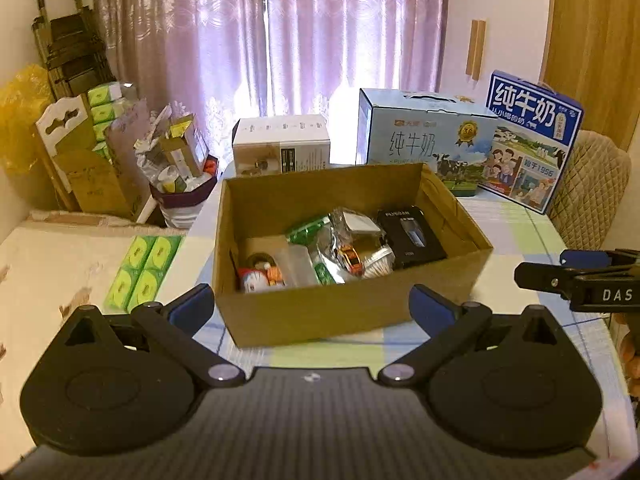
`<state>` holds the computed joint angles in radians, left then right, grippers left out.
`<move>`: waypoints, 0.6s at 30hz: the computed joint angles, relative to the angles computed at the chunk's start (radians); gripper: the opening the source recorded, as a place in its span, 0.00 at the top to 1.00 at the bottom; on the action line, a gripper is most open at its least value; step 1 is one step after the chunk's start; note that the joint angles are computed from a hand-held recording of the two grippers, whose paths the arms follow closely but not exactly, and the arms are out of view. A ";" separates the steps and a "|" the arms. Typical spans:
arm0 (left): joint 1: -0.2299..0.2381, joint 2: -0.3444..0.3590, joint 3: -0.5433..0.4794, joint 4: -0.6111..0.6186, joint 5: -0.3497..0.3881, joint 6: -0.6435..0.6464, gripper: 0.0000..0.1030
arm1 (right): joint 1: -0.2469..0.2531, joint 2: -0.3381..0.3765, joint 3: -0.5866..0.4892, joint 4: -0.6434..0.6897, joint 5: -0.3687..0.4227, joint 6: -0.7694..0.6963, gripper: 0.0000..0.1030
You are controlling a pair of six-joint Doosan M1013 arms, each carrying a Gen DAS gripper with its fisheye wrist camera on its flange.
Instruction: Organize objects
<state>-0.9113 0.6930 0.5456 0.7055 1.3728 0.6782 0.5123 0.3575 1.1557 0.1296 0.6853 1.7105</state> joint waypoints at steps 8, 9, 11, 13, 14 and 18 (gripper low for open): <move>-0.048 -0.070 0.126 -0.008 0.023 -0.114 0.01 | 0.036 -0.076 0.097 -0.035 0.018 0.049 0.09; -0.053 -0.077 0.139 -0.012 0.024 -0.124 0.01 | 0.043 -0.086 0.109 -0.050 0.022 0.068 0.09; -0.063 -0.094 0.168 -0.022 0.023 -0.139 0.01 | 0.055 -0.102 0.128 -0.076 0.033 0.100 0.09; -0.071 -0.111 0.196 -0.040 0.018 -0.146 0.01 | 0.070 -0.120 0.150 -0.106 0.039 0.137 0.09; -0.076 -0.121 0.212 -0.048 0.015 -0.150 0.01 | 0.077 -0.129 0.162 -0.116 0.039 0.149 0.09; -0.095 -0.167 0.290 -0.070 -0.002 -0.166 0.01 | 0.109 -0.162 0.199 -0.154 0.060 0.199 0.09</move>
<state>-1.0058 0.5257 0.8354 0.6358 1.3710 0.5117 0.6214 0.1954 1.3551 -0.0244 0.7455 1.9100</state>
